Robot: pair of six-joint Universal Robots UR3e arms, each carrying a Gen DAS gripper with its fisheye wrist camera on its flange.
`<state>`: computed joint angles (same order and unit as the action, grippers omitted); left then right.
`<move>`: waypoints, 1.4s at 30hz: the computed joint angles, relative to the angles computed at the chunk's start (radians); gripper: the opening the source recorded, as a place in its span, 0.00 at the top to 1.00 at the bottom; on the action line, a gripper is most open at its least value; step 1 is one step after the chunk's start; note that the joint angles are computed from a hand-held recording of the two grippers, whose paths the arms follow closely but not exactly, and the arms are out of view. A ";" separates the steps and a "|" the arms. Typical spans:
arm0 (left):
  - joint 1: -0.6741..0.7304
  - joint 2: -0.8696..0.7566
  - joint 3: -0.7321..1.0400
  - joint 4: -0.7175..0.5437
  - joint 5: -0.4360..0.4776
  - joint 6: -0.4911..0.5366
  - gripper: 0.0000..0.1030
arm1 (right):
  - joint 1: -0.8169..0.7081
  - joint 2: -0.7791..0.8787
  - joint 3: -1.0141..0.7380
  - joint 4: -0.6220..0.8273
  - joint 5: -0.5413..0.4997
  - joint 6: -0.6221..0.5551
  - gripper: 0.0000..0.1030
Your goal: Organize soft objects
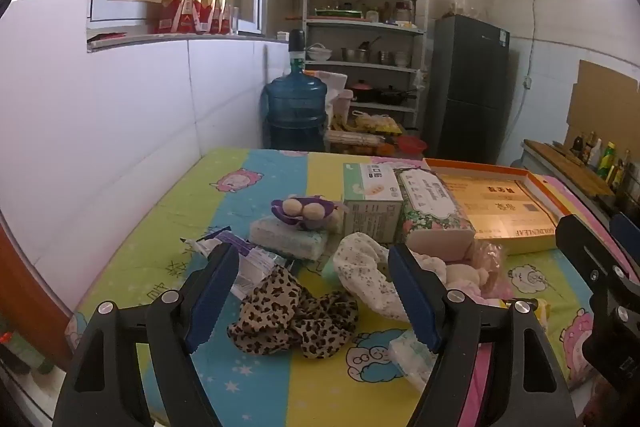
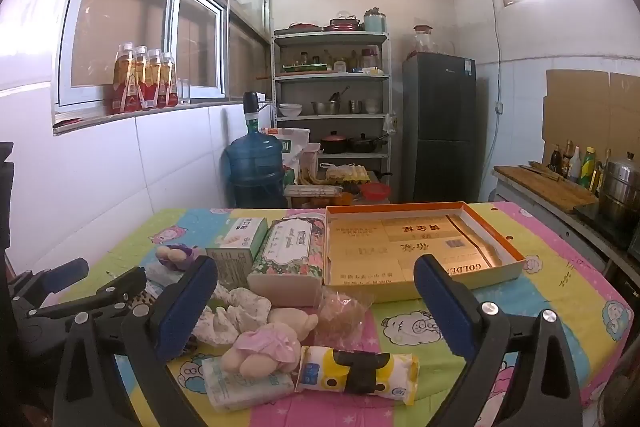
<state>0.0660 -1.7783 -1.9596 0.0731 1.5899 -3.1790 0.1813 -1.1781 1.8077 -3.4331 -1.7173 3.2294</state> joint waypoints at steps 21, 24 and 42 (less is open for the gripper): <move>-0.003 -0.008 -0.001 0.009 0.005 0.006 0.24 | -0.009 0.006 0.002 -0.011 0.012 -0.005 0.04; -0.001 -0.005 0.003 0.003 0.004 0.009 0.24 | 0.007 0.015 -0.013 -0.002 -0.003 -0.001 0.04; -0.004 -0.004 0.008 -0.005 0.005 0.011 0.24 | 0.011 0.036 -0.038 0.012 0.008 -0.005 0.04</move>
